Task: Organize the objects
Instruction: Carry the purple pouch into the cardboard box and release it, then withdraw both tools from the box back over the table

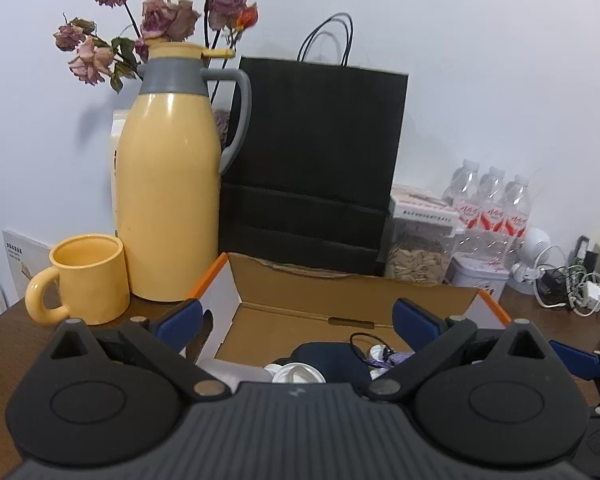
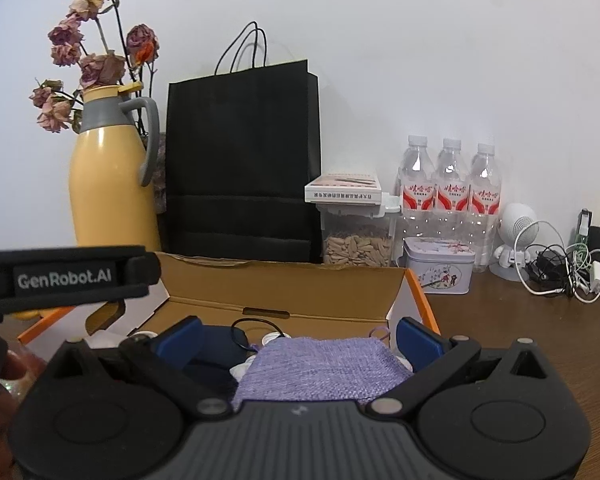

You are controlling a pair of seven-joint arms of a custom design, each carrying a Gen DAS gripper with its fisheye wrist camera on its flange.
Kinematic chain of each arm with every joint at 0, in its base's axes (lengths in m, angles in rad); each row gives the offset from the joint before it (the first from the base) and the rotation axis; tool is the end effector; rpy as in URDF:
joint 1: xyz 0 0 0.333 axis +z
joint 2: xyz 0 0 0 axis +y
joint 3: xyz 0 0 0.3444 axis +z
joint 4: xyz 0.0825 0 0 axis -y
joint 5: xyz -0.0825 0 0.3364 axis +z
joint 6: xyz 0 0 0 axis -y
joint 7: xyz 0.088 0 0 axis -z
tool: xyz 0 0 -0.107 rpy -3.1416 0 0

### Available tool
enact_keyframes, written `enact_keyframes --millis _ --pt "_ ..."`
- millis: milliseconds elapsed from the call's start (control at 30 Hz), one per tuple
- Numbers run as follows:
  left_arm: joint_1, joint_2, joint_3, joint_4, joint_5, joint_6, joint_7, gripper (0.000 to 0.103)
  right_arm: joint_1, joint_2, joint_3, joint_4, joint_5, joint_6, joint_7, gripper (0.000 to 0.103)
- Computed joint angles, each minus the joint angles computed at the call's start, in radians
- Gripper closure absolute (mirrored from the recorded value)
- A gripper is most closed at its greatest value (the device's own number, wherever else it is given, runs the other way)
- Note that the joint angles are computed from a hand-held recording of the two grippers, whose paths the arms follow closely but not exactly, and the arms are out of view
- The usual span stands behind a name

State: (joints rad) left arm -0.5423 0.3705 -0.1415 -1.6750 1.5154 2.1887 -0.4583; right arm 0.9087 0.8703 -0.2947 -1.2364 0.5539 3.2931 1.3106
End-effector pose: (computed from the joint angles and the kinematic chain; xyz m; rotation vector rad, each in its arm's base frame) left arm 0.5398 -0.3754 0.4810 -1.7251 1.0702 -0.8862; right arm 0.6009 0.4825 0.4456 -1.7198 0.9911 -0.6678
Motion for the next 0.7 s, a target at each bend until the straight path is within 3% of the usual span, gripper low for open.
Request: enact_keyframes --millis 267,367,467,700 --pt "-0.017 -0.09 -0.04 -0.122 0.038 -0.046 -0.016 0.0 -0.081 -0.161 0.202 -0.241 0.005 0.165 -0.177 0.0" --pt "-0.014 -0.124 -0.061 -0.183 0.063 -0.054 -0.04 0.0 -0.097 -0.204 0.244 -0.323 0.026 0.221 -0.221 0.0" --pt "-0.013 -0.152 -0.084 -0.25 0.074 -0.081 -0.073 0.0 -0.155 -0.245 0.331 -0.413 0.013 0.273 -0.251 0.0" --pt "0.037 -0.216 -0.116 -0.353 0.009 -0.003 -0.046 0.0 -0.225 -0.286 0.446 -0.512 0.032 0.304 -0.332 0.0"
